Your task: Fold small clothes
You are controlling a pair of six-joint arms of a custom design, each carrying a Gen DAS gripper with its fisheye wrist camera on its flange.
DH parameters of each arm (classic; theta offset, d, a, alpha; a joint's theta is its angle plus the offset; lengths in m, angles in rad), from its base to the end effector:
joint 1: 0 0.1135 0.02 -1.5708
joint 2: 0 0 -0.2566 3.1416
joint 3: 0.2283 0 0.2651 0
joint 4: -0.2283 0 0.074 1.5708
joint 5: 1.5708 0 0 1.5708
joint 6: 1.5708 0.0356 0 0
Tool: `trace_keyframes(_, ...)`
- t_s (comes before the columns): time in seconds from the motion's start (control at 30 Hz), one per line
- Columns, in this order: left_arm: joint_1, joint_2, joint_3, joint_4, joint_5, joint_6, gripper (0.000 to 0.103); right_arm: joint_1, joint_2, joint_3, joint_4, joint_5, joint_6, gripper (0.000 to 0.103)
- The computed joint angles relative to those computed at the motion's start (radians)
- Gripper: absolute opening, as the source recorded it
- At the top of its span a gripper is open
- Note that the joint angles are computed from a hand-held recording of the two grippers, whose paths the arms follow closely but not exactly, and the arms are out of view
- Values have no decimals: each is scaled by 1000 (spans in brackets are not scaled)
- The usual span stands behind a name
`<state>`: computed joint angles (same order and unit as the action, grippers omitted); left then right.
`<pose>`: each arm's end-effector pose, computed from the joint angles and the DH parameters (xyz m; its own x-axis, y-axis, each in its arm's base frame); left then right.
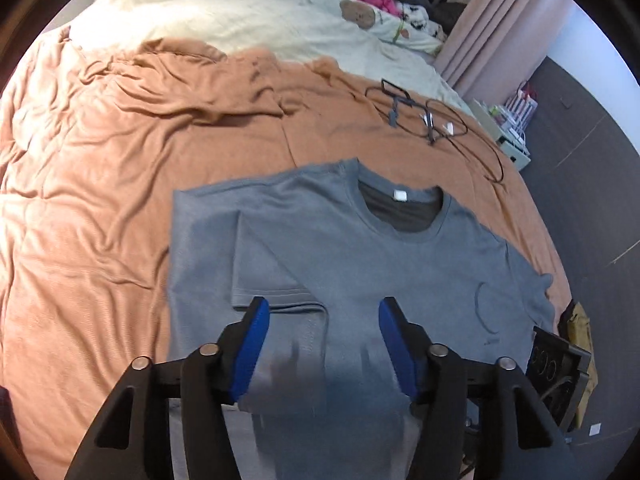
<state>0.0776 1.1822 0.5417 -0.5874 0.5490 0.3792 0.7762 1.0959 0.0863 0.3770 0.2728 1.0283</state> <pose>0.2016 -0.0030 0.1465 -0.8320 0.2520 -0.4943 0.4487 0.8297 -0.3321 0.1339 0.1180 0.0910 -0.6628 0.5051 -0.5528 0.0931 0.7881 0.6085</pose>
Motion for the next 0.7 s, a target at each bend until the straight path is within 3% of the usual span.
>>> trace_keyframes(0.2, 70, 50, 17, 59, -46, 31, 59, -67, 180, 92, 55, -64, -81, 79)
trace_keyframes(0.4, 145, 173, 31, 155, -85, 91, 58, -113, 377, 299, -62, -82, -197, 79)
trace_keyframes(0.7, 195, 409, 106, 279, -111, 129, 37, -98, 621, 609, -254, 19, -317, 76)
